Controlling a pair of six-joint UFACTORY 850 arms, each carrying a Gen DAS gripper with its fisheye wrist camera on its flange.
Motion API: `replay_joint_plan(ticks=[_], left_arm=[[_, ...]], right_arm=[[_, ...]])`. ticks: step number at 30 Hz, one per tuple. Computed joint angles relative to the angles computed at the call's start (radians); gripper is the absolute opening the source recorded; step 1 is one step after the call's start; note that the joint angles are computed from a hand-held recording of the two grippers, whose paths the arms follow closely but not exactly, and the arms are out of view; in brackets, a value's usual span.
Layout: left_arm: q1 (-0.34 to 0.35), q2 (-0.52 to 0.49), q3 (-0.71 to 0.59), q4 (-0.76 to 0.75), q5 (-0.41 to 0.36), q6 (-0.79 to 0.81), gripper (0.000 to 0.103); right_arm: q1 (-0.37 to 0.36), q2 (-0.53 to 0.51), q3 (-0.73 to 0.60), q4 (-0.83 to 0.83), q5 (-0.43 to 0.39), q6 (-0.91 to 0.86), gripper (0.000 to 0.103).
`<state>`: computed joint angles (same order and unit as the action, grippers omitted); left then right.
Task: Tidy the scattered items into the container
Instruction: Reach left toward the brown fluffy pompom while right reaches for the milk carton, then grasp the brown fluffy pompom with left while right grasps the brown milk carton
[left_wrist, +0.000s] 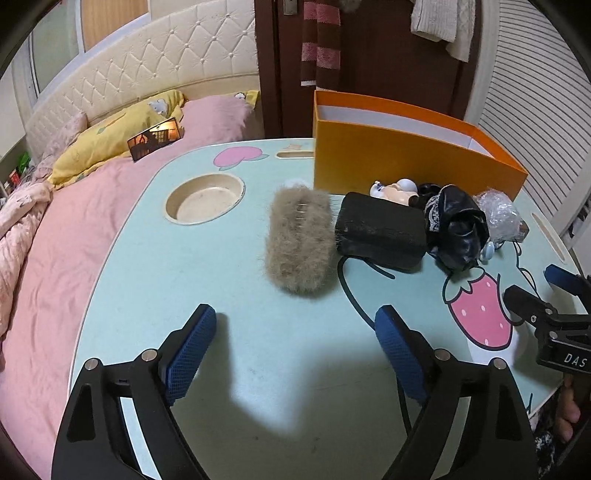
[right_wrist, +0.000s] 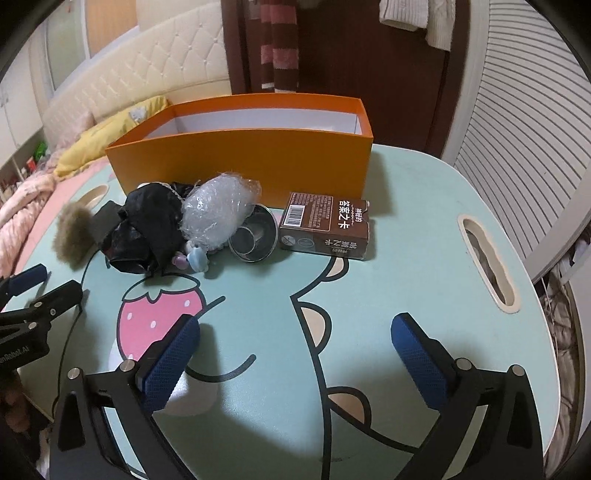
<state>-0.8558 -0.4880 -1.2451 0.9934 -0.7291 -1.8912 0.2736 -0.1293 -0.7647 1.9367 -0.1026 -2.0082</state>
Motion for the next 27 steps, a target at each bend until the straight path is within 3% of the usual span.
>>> replay_joint_plan(ticks=[6,9,12,14,17,18,19,22,27], left_arm=[[0.024,0.047,0.048,0.044,0.065,-0.051,0.088],[0.032,0.058,0.054,0.078,0.059,-0.067,0.086],[0.043,0.048,0.032,0.080,0.054,-0.017,0.074],[0.058,0.033,0.014,0.043,0.070,0.047,0.054],[0.068,0.021,0.007,0.038,0.100,0.068,0.048],[0.069,0.019,0.008,0.048,0.104,0.058,0.040],[0.068,0.021,0.011,0.067,0.109,0.041,0.024],[0.060,0.042,0.036,0.128,0.135,-0.020,0.024],[0.034,0.087,0.076,0.199,0.125,-0.115,0.024]], right_arm=[[-0.004,0.002,0.000,-0.042,-0.002,0.041,0.103],[-0.005,0.002,-0.001,-0.044,-0.003,0.041,0.103],[-0.004,0.002,0.000,-0.052,-0.003,0.049,0.103],[-0.003,0.003,0.000,-0.055,-0.002,0.053,0.103],[-0.005,0.002,-0.005,-0.131,-0.001,0.132,0.103],[-0.007,0.002,-0.006,-0.160,-0.001,0.161,0.103],[-0.010,0.002,-0.007,-0.197,-0.003,0.200,0.103],[-0.043,0.001,-0.017,-0.331,-0.055,0.345,0.102],[-0.114,-0.005,-0.058,-0.379,-0.131,0.435,0.091]])
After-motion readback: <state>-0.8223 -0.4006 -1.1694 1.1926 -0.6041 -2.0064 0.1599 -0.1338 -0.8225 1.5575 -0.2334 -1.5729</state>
